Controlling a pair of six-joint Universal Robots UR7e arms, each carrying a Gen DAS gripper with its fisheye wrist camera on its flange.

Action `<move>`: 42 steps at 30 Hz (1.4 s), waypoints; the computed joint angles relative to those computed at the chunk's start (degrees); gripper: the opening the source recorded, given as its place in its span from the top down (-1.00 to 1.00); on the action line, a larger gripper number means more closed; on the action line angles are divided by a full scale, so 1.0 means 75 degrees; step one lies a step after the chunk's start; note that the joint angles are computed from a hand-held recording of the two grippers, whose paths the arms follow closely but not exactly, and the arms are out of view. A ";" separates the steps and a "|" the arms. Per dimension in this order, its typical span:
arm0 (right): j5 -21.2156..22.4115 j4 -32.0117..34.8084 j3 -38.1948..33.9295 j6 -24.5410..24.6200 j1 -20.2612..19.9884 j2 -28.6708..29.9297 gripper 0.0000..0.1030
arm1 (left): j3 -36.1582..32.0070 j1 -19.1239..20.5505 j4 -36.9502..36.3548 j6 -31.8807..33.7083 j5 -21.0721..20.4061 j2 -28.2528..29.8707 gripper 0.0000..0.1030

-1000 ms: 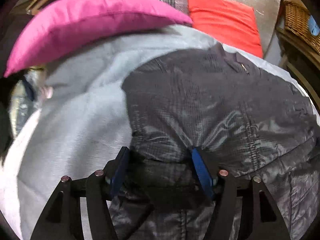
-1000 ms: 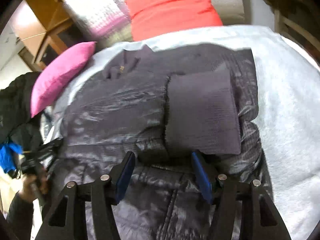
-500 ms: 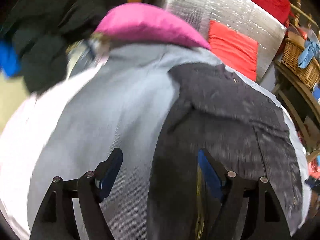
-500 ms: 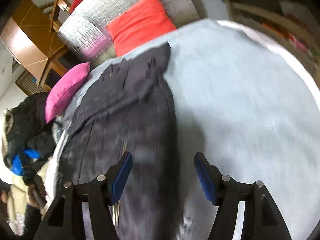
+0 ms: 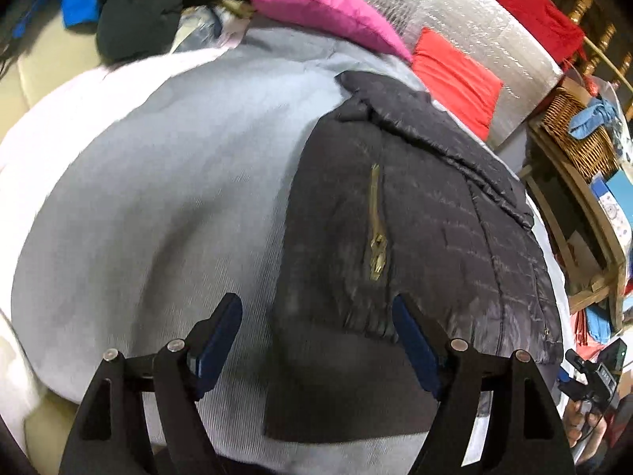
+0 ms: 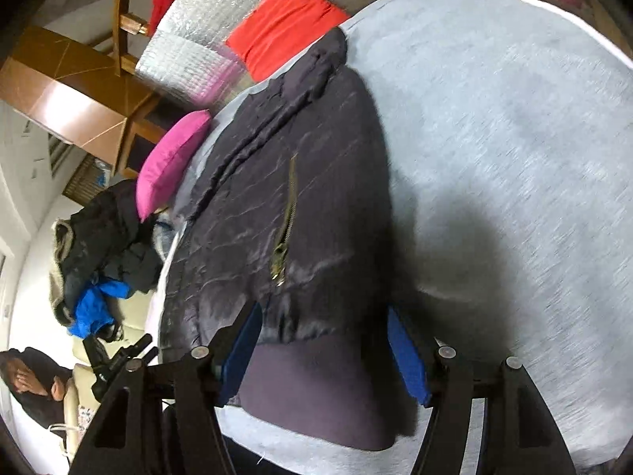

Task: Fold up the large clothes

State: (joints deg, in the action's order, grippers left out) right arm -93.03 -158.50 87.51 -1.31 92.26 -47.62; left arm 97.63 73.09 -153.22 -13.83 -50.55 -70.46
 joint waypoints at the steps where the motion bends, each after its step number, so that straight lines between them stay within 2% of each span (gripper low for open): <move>1: -0.0047 -0.0051 0.0073 -0.0006 0.0017 -0.0024 -0.35 | 0.0043 0.0042 0.0066 -0.0124 -0.0078 -0.0023 -0.54; 4: 0.0028 -0.0198 0.0174 0.0123 -0.0022 -0.0029 -0.34 | 0.0032 0.0120 0.0308 -0.0460 -0.0196 -0.0015 -0.53; 11: -0.0083 -0.0180 0.0204 0.0197 0.0038 -0.0032 -0.34 | -0.0143 0.0143 0.0286 -0.0545 -0.0338 0.0229 -0.53; 12: -0.0140 -0.0128 0.0165 0.0216 0.0061 -0.0009 -0.34 | -0.0156 0.0139 0.0248 -0.0580 -0.0320 0.0268 -0.46; 13: -0.0213 -0.0078 0.0129 0.0203 0.0081 0.0016 -0.34 | -0.0171 0.0138 0.0239 -0.0609 -0.0324 0.0306 -0.18; 15: -0.0448 0.0111 0.0009 0.0139 0.0146 0.0100 -0.35 | -0.0242 0.0132 0.0393 -0.0732 -0.0235 0.0366 0.02; 16: -0.0542 0.0142 -0.0022 0.0106 0.0169 0.0133 -0.35 | -0.0206 0.0117 0.0294 -0.0768 -0.0157 0.0366 0.18; 19: -0.0699 0.0085 -0.0041 0.0082 0.0216 0.0181 -0.35 | -0.0141 0.0176 0.0207 -0.0802 -0.0376 0.0279 0.32; 23: -0.0561 -0.0185 0.0097 0.0112 0.0161 0.0171 -0.35 | -0.0169 0.0169 0.0309 -0.0879 -0.0354 0.0263 0.26; 24: -0.0520 -0.0214 0.0118 0.0128 0.0144 0.0165 -0.35 | -0.0196 0.0170 0.0375 -0.1024 -0.0319 0.0280 0.03; 25: -0.0509 -0.0194 0.0113 0.0124 0.0142 0.0162 -0.35 | -0.0236 0.0180 0.0423 -0.1149 -0.0354 0.0306 -0.09; 29: -0.0548 -0.0041 0.0020 -0.0101 0.0148 0.0197 -0.35 | -0.0221 0.0092 0.0325 -0.1167 -0.0132 0.0401 -0.14; 30: -0.0541 -0.0010 0.0008 -0.0166 0.0141 0.0198 -0.35 | -0.0237 0.0071 0.0358 -0.1125 -0.0053 0.0434 -0.08; 31: -0.0533 0.0014 0.0002 -0.0195 0.0141 0.0196 -0.35 | -0.0258 0.0046 0.0446 -0.1098 0.0035 0.0457 0.12; 35: -0.0547 0.0211 -0.0100 -0.0120 0.0142 0.0206 -0.35 | -0.0447 0.0053 0.1020 -0.1384 0.0048 0.0419 0.36; 37: -0.0601 0.0335 -0.0173 -0.0084 0.0162 0.0220 -0.34 | -0.0545 0.0006 0.1363 -0.1534 0.0223 0.0416 0.71; 38: -0.0737 0.0449 -0.0232 -0.0030 0.0196 0.0232 -0.12 | -0.0610 -0.0013 0.1548 -0.1588 0.0265 0.0417 0.72; 39: -0.0965 0.0586 -0.0309 0.0011 0.0242 0.0255 0.31 | -0.0627 -0.0023 0.1618 -0.1599 0.0268 0.0407 0.77; 42: -0.0718 0.0951 -0.0427 0.0206 0.0162 0.0230 0.55 | -0.0657 -0.0140 0.1752 -0.1518 0.0444 0.0389 0.82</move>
State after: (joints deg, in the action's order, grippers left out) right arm -98.41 -151.36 84.31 0.24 93.48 -45.90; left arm 92.70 72.04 -140.08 -25.21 -47.22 -67.54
